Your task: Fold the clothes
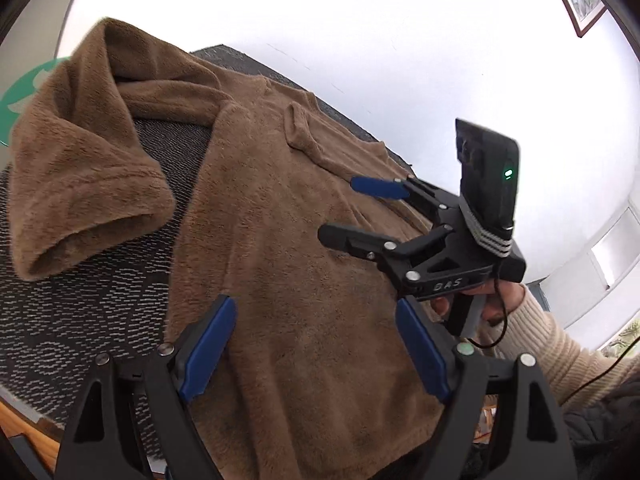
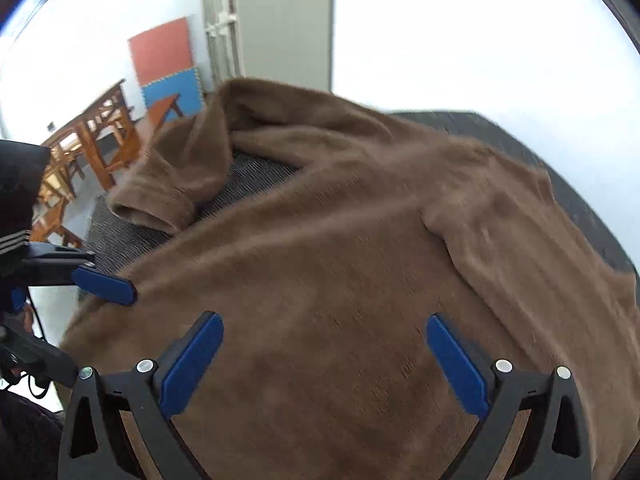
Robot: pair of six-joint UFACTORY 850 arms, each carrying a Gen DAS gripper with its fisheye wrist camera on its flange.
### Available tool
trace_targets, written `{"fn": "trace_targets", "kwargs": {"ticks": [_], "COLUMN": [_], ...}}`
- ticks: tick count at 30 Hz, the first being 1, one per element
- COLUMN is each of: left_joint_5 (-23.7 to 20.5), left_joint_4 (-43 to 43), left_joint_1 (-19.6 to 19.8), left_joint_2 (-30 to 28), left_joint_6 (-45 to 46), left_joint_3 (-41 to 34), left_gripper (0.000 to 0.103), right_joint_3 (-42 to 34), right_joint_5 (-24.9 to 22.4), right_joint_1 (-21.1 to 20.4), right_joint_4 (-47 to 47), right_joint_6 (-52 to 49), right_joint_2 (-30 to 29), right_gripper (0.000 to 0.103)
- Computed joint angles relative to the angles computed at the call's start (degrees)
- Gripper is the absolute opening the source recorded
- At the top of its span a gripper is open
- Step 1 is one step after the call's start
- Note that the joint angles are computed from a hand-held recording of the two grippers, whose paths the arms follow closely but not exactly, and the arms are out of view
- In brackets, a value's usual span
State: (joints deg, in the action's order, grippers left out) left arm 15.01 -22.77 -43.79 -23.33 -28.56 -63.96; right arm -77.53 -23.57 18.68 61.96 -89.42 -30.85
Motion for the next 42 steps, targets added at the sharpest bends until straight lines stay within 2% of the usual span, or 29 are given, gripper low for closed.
{"fn": "trace_targets", "kwargs": {"ticks": [5,10,16,18,20,23,26,29,31,33,36,37,38,41,42], "left_joint_5": [1.23,2.6,3.16,5.21,7.53,9.75,10.95,11.2,11.61,11.99,12.14,12.13,12.12,12.12,12.1], "left_joint_4": [-16.08,-20.39,-35.33,-37.23,-38.69,-45.64,-51.79,-47.7,-45.24,-43.09,-41.45,-40.95,-40.37,-38.76,-38.16], "left_joint_1": [-0.48,0.04,0.42,0.57,0.75,0.83,1.13,1.99,2.27,2.53,2.86,2.97,3.06,3.34,3.44], "left_joint_2": [2.75,4.89,7.93,10.2,12.42,13.9,14.04,14.2,13.7,13.09,12.11,12.1,12.2,12.09,12.0], "left_joint_6": [14.73,16.49,32.61,34.37,35.14,41.3,46.43,39.95,36.35,33.25,31.1,30.43,29.66,27.54,26.85], "left_joint_3": [2.96,6.13,8.79,10.85,12.83,14.13,14.45,15.71,15.83,15.79,15.23,15.3,15.48,15.62,15.61], "left_gripper": [0.085,0.085,0.085,0.085,0.085,0.085,0.085,0.085,0.085,0.085,0.085,0.085,0.085,0.085,0.085], "right_joint_3": [-1.91,-5.12,-6.3,-6.26,-6.09,-5.35,-4.33,-3.23,-2.46,-1.87,-2.39,-2.51,-2.5,-1.98,-1.95], "right_joint_5": [-3.94,-4.78,-6.02,-6.04,-5.8,-4.23,-2.94,-1.01,2.59,6.1,7.43,7.62,7.68,8.79,8.76], "right_joint_1": [2.33,4.39,5.21,5.57,6.02,7.04,8.14,9.51,10.9,12.28,13.29,13.49,13.6,13.77,13.62], "right_joint_4": [9.02,6.08,6.22,6.02,5.05,3.42,3.7,6.53,9.53,13.42,13.41,13.6,14.52,22.26,24.39], "right_joint_6": [-13.78,-12.42,-14.11,-15.0,-15.47,-16.95,-20.23,-25.64,-30.29,-35.58,-35.67,-35.62,-36.08,-41.43,-42.36], "right_joint_2": [-0.89,-3.47,-4.63,-4.75,-4.83,-4.82,-4.56,-4.1,-3.87,-3.81,-4.34,-4.42,-4.39,-3.72,-3.47], "right_gripper": [0.103,0.103,0.099,0.094,0.082,0.065,0.062,0.061,0.06,0.055,0.049,0.045,0.035,0.013,0.012]}}
